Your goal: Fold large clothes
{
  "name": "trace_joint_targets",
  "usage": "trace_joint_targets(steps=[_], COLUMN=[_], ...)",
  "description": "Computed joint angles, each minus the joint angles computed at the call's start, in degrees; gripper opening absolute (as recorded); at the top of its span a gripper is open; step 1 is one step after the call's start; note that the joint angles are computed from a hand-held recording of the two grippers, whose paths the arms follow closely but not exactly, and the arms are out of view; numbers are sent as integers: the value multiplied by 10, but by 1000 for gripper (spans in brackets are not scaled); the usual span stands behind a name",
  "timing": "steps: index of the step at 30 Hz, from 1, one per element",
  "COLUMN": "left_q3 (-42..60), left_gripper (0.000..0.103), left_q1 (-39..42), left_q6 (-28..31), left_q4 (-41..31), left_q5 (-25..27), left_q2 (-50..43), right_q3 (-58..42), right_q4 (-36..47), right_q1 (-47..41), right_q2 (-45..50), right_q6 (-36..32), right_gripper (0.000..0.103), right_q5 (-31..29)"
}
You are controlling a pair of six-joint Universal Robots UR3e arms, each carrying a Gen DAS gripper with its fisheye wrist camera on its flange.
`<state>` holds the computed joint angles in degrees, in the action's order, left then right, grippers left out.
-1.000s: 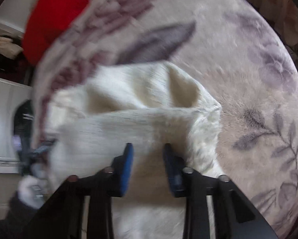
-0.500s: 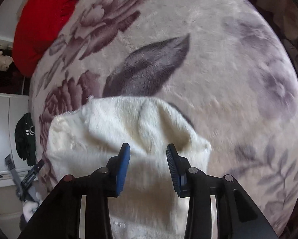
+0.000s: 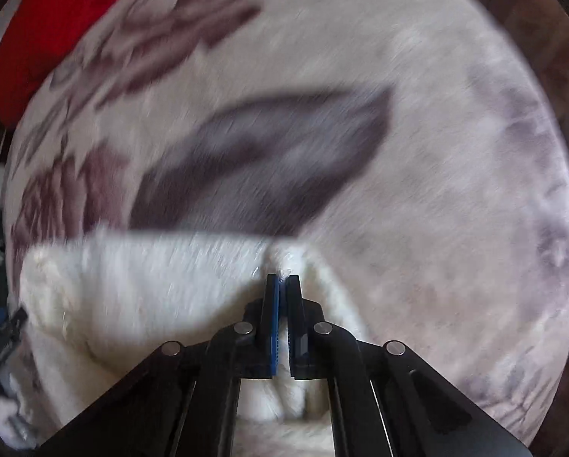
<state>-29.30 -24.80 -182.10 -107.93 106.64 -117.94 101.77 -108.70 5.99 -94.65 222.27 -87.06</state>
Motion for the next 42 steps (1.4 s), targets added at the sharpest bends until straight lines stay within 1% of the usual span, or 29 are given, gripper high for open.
trace_joint_targets(steps=[1,3,4,7,8,11,12,13,14,15,19,20,22,23,25,27,28,29,30,32,35,37,38,40,42], left_q3=[1,0,3,26,29,20,6,-8,-30,-59,-189,-213,-249,-259,-264,-250,-248,-241,-227,-204,-192,-200,-208,-226,-250], left_gripper=[103,103,103,103,103,103,103,103,103,103,103,103,103,103,103,103,103,103,103,103,103,103,103,103,103], left_q1=[3,11,15,26,29,47,57,63,71,82,128,137,151,154,156,156,159,158,153,151,149,150,151,164,177], left_q6=[0,-1,-2,-11,-15,-29,-31,-31,-32,-31,-26,-23,-19,-17,-14,-12,-9,-6,-5,3,15,22,26,31,39], left_q4=[-2,-3,-8,-24,-27,-27,-28,-25,-21,-15,17,25,43,51,60,58,60,64,64,67,76,84,88,88,89], left_q5=[-1,-9,-14,-31,-33,-38,-37,-35,-29,-26,-26,-27,-34,-37,-41,-49,-56,-63,-61,-71,-74,-70,-65,-68,-65], left_q2=[-1,0,-1,0,6,42,63,76,94,115,193,205,223,227,221,205,202,196,184,165,153,156,162,176,197], right_q3=[6,34,44,76,65,-19,-40,-57,-72,-87,-199,-240,-332,-375,-457,-558,-584,-597,-624,-644,-587,-530,-493,-418,-417], right_q4=[-1,-2,-1,-2,11,85,98,102,97,90,32,11,7,7,28,71,77,76,88,98,97,92,87,62,59], right_q1=[-8,-57,-87,-160,-171,-152,-142,-131,-112,-94,17,51,94,112,141,163,169,176,184,198,209,206,202,188,189], right_q2=[-6,-27,-32,-65,-72,-64,-61,-57,-49,-35,91,142,236,286,364,454,480,494,508,502,435,393,372,340,351], right_q6=[3,0,-18,-62,-77,-93,-92,-86,-74,-64,-16,-5,-1,-6,-6,-18,-13,-1,11,37,74,95,105,126,141], right_gripper=[0,0,0,0,0,4,19,44,54,59,59,59,59,59,59,58,36,15,13,13,12,12,11,11,12], right_q5=[-5,3,18,109,136,168,179,192,211,222,246,244,236,242,234,241,250,246,225,185,124,95,85,91,80])
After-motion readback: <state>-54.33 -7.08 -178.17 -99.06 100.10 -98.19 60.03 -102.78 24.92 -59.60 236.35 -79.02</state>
